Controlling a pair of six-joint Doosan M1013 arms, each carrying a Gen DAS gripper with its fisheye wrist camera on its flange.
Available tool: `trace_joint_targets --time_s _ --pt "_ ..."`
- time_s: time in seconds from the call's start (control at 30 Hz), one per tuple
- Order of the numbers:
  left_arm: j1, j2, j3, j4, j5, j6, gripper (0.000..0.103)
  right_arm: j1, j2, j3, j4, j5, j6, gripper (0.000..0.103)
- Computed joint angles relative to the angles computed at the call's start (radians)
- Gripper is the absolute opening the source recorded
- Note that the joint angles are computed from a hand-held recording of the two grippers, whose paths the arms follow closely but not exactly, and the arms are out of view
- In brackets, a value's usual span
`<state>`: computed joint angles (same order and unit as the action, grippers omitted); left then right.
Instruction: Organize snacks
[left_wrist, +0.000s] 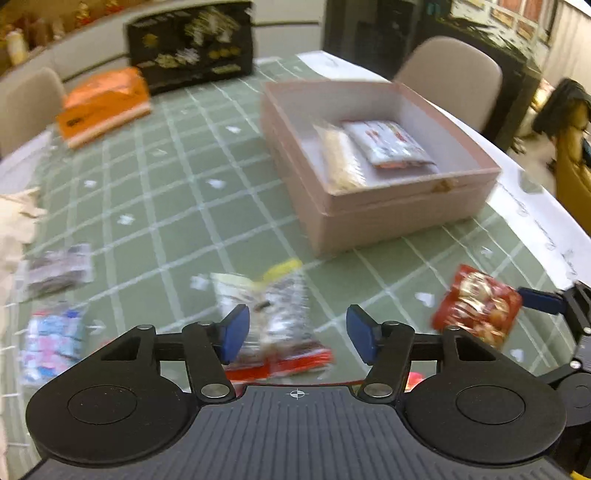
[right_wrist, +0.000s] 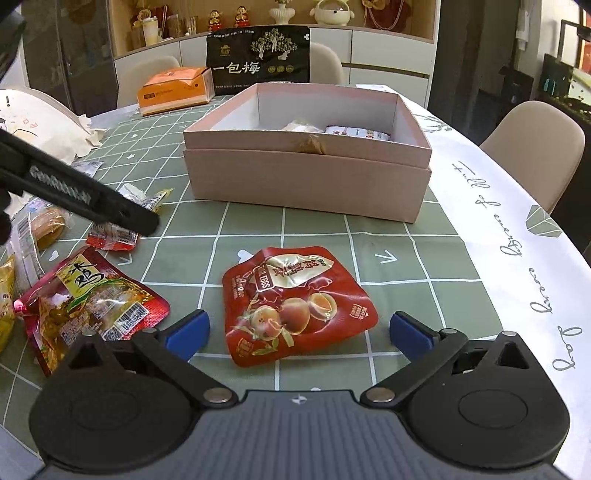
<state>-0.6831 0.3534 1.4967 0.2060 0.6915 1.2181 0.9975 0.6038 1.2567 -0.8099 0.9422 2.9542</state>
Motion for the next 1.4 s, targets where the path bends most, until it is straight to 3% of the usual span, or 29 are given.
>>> trace_joint_targets --time_s 0.07,0.23,0.4,0.63,0.73,0.87,0.9,1.07,1.2,1.27,1.33,1.4 --pt "0.007 -0.004 0.005 0.036 0.01 -0.059 0.063 0.001 0.0 0.003 -0.009 -0.002 0.008 0.103" --pt "0.034 0.012 -0.012 -0.11 0.029 -0.013 0.064 0.004 -0.002 0.009 -0.027 -0.005 0.025 0.103" --pt "0.018 0.03 -0.018 -0.045 0.017 -0.048 0.068 0.003 -0.002 0.002 -0.007 0.002 0.013 0.103" --pt "0.02 0.024 -0.023 -0.098 0.054 -0.019 0.063 -0.025 -0.019 -0.013 0.166 -0.018 -0.169 0.103" --pt "0.012 0.004 0.001 -0.143 0.054 0.017 0.06 -0.028 -0.016 -0.028 0.171 0.059 -0.203 0.102" --pt "0.006 -0.021 0.036 -0.206 0.035 0.03 0.06 -0.004 0.009 -0.063 0.043 0.269 -0.189 0.099" --pt "0.005 -0.025 0.042 -0.213 0.032 0.033 0.06 -0.004 0.006 -0.061 0.045 0.277 -0.178 0.098" --pt "-0.001 -0.039 0.064 -0.199 0.02 0.019 0.06 -0.038 -0.046 -0.012 0.181 0.102 -0.02 0.098" --pt "-0.006 -0.047 0.075 -0.181 0.014 0.006 0.061 -0.052 0.0 -0.073 0.185 0.096 0.086 0.098" --pt "-0.007 -0.052 0.084 -0.18 0.006 0.009 0.061 -0.059 0.034 -0.122 0.205 0.117 0.045 0.098" --pt "-0.005 -0.06 0.097 -0.191 -0.007 0.02 0.061 -0.057 0.083 -0.199 0.207 0.205 -0.037 0.098" --pt "0.0 -0.068 0.111 -0.212 -0.027 0.034 0.061 -0.054 0.1 -0.226 0.193 0.224 -0.072 0.087"
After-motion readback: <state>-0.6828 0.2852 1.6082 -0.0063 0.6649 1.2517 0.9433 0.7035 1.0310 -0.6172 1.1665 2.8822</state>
